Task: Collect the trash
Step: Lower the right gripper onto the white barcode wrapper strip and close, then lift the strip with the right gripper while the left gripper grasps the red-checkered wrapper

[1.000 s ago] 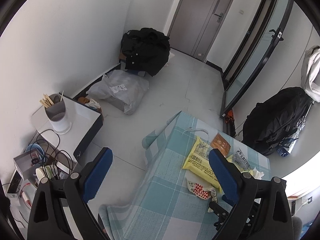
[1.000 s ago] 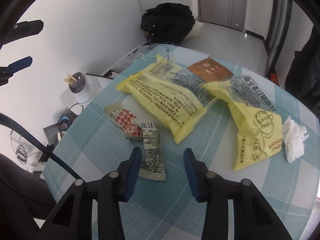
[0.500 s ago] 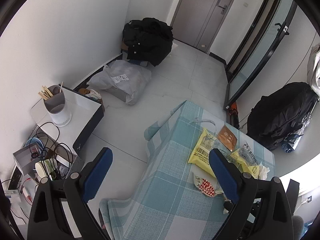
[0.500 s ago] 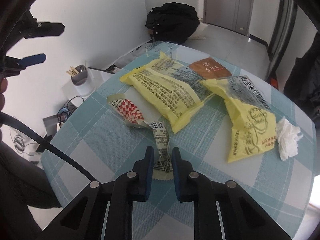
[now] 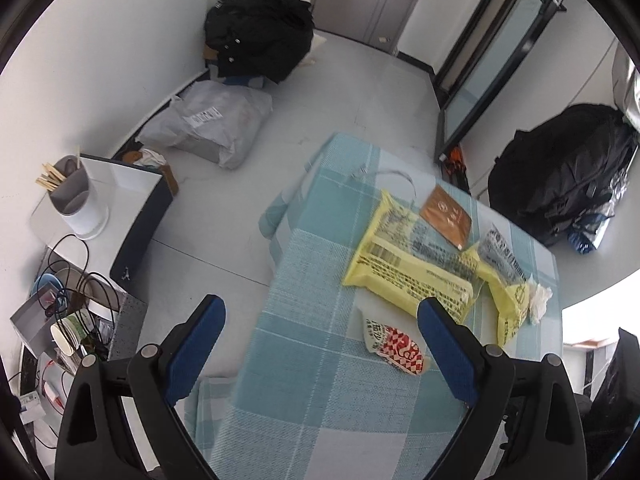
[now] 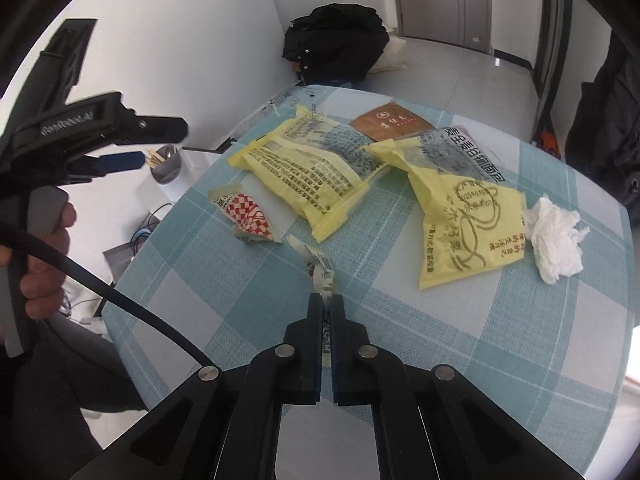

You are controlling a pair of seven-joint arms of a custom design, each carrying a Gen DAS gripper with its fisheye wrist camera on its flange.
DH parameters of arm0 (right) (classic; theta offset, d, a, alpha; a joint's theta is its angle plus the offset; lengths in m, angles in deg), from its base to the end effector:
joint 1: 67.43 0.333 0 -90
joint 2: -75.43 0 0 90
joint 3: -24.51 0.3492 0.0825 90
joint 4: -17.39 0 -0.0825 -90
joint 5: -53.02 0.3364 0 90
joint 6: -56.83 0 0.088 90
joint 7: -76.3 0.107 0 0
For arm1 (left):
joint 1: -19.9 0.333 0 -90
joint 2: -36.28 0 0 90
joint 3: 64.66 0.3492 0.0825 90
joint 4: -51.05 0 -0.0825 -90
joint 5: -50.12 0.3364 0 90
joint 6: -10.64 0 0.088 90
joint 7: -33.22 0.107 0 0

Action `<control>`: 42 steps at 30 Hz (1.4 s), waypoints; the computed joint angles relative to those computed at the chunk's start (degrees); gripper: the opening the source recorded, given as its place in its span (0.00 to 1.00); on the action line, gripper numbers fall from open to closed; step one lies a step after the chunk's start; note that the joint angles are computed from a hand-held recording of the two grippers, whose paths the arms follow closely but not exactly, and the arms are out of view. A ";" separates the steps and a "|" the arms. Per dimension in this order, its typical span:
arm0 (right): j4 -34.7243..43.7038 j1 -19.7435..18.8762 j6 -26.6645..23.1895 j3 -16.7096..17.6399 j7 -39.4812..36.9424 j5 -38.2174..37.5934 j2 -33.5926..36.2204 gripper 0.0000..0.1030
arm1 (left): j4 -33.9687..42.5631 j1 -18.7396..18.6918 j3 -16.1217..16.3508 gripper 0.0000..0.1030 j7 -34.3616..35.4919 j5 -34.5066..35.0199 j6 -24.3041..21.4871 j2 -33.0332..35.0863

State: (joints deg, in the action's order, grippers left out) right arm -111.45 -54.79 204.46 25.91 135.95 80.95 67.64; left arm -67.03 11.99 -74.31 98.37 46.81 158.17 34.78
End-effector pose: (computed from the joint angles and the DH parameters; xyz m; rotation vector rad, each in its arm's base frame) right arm 0.4779 0.1118 0.5293 -2.1701 1.4046 -0.2053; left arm 0.5164 -0.1634 0.5608 -2.1874 1.8510 -0.7485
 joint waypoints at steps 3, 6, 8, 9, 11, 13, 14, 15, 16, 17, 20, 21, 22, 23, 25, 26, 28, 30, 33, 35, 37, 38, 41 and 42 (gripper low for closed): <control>-0.07 -0.19 -0.98 -0.57 -0.79 1.14 -0.33 0.02 | 1.24 -0.39 -0.58 0.92 -3.11 2.70 -2.08 1.27; -0.45 -0.58 -2.10 -0.93 -0.96 1.79 -0.99 0.02 | 2.45 -0.76 -0.95 0.92 -2.60 2.00 -3.62 2.47; -0.90 -0.74 -3.01 -1.14 -1.63 2.16 -1.71 0.01 | 3.02 -0.98 -1.13 0.92 -3.45 3.65 -4.27 2.96; -1.28 -0.84 -3.02 -1.13 -1.85 2.07 -2.09 0.01 | 3.18 -1.04 -1.23 0.92 -3.09 3.62 -4.40 3.24; -2.10 -1.03 -3.47 -1.16 -2.39 1.54 -3.06 0.01 | 3.71 -1.05 -1.34 0.92 -2.31 3.23 -5.24 3.88; -2.97 -1.24 -3.55 -1.20 -2.66 1.08 -3.96 0.01 | 4.08 -0.95 -1.56 0.92 -0.06 1.19 -5.63 4.55; -3.17 -1.31 -3.85 -1.33 -2.82 1.06 -4.31 0.01 | 4.21 -1.03 -1.62 0.92 -0.08 1.58 -5.90 4.75; -3.40 -1.45 -4.08 -1.44 -2.72 1.06 -4.70 0.01 | 4.50 -1.21 -1.75 0.92 0.07 2.15 -6.34 5.05; -3.62 -1.63 -4.14 -1.52 -2.50 0.98 -5.04 0.01 | 4.76 -1.33 -1.88 0.92 0.43 2.49 -6.68 5.30; -3.82 -1.74 -4.46 -1.74 -2.55 1.21 -5.50 0.01 | 5.13 -1.61 -1.97 0.91 0.13 3.83 -7.26 5.59; -4.47 -2.14 -4.31 -1.84 -2.34 0.88 -6.51 0.01 | 6.10 -2.50 -2.15 0.85 -1.25 8.32 -8.48 6.26; -4.50 -2.27 -4.14 -1.90 -2.35 0.72 -6.59 0.01 | 6.43 -2.89 -2.25 0.80 -1.72 10.07 -8.87 6.48; -4.62 -2.36 -3.94 -1.88 -2.27 0.59 -6.76 0.00 | 6.81 -3.22 -2.27 0.78 -2.39 11.80 -9.49 6.63; -4.73 -2.45 -3.82 -1.93 -2.23 0.47 -7.00 0.00 | 7.31 -3.71 -2.24 0.72 -3.65 14.35 -10.56 6.86; -5.11 -2.57 -3.52 -2.11 -2.27 0.55 -7.67 0.00 | 7.21 -4.14 -2.32 0.63 -4.45 16.92 -10.87 6.70; -5.22 -2.61 -3.53 -2.21 -2.31 0.58 -7.93 0.00 | 7.04 -4.06 -2.47 0.54 -3.81 16.13 -10.49 6.49; -5.83 -2.82 -3.19 -2.25 -2.33 0.26 -8.60 0.00 | 6.84 -4.16 -2.66 0.38 -3.16 15.88 -10.22 6.18; -6.16 -2.94 -3.21 -2.42 -2.15 0.35 -8.82 0.00 | 6.57 -4.52 -2.76 0.33 -3.45 17.13 -10.18 5.92; -6.98 -3.03 -2.98 -2.73 -2.07 1.02 -9.73 0.00 | 5.91 -4.48 -2.77 0.30 -3.51 16.20 -9.67 5.43; -7.27 -2.92 -2.90 -2.92 -2.14 1.65 -10.16 0.00 | 4.90 -4.10 -2.69 0.28 -2.83 13.79 -8.66 4.65; -7.59 -2.60 -2.78 -3.16 -2.82 2.57 -10.59 0.00 | 4.05 -3.77 -2.55 0.21 -2.31 11.91 -7.53 4.10; -7.64 -2.49 -2.57 -3.15 -3.05 2.84 -10.60 0.02 | 4.00 -3.69 -2.53 0.19 -2.03 11.15 -7.24 4.19; -7.84 -2.05 -2.38 -3.25 -3.99 3.83 -10.48 0.03 | 2.47 -3.21 -2.38 0.18 -0.51 7.65 -5.69 3.35; -8.29 -2.01 -1.08 -2.86 -4.03 3.93 -10.39 0.04 | 1.84 -3.01 -2.28 0.16 0.35 6.06 -4.97 3.01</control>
